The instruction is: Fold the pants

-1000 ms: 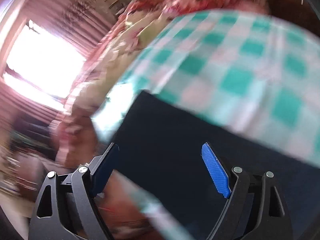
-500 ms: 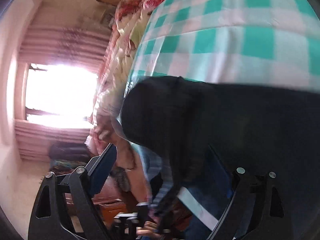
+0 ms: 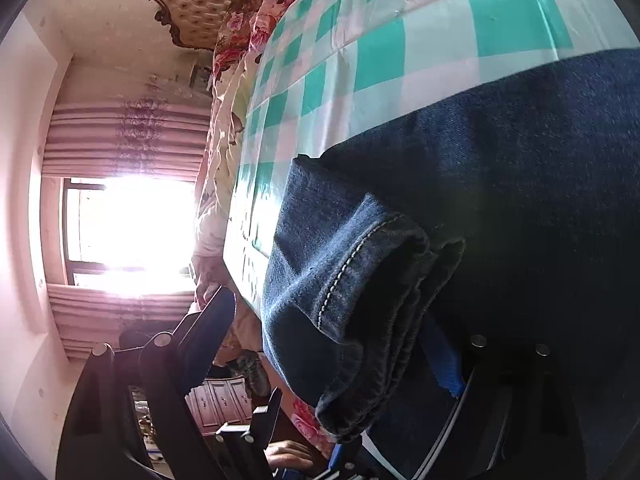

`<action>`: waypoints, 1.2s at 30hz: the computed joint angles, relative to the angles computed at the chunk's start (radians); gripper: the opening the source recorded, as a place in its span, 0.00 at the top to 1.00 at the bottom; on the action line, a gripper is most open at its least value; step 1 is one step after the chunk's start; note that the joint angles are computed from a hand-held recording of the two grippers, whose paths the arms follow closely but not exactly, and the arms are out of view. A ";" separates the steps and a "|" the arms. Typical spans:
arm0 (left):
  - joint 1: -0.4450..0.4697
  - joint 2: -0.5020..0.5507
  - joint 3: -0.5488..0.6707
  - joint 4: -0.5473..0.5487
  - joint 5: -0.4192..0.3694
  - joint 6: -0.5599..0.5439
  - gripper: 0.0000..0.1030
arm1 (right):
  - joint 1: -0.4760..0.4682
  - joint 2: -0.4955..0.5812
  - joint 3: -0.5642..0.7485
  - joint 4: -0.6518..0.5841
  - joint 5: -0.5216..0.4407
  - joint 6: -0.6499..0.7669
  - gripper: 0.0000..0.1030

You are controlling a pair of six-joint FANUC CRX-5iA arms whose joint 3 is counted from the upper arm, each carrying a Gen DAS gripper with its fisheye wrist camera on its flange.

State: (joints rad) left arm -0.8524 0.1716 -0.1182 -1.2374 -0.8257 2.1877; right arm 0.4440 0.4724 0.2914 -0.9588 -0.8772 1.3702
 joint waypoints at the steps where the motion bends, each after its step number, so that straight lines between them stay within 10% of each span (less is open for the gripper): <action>1: 0.017 -0.004 0.001 0.026 0.029 -0.037 0.53 | 0.002 0.000 0.003 0.008 -0.002 -0.002 0.18; 5: 0.117 0.004 0.037 0.226 0.138 -0.231 0.92 | -0.005 0.005 0.014 0.018 -0.005 -0.007 0.18; 12: 0.033 -0.025 0.044 0.120 0.090 -0.118 0.93 | -0.035 -0.015 -0.004 0.006 -0.006 0.005 0.26; 22: -0.076 0.019 0.112 0.100 0.086 -0.110 0.93 | -0.057 -0.164 -0.144 0.172 0.050 -0.057 0.82; 32: -0.051 0.040 0.118 0.360 0.234 -0.261 0.87 | -0.116 -0.232 -0.296 0.301 0.095 -0.131 0.85; 36: -0.022 -0.007 0.094 0.388 0.210 -0.162 0.87 | -0.120 -0.236 -0.317 0.293 0.102 -0.099 0.80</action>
State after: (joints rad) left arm -0.8745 0.1641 -0.0241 -0.8499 -0.6153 2.0260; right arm 0.3237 0.2361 -0.0255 -0.6658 -0.7749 1.2712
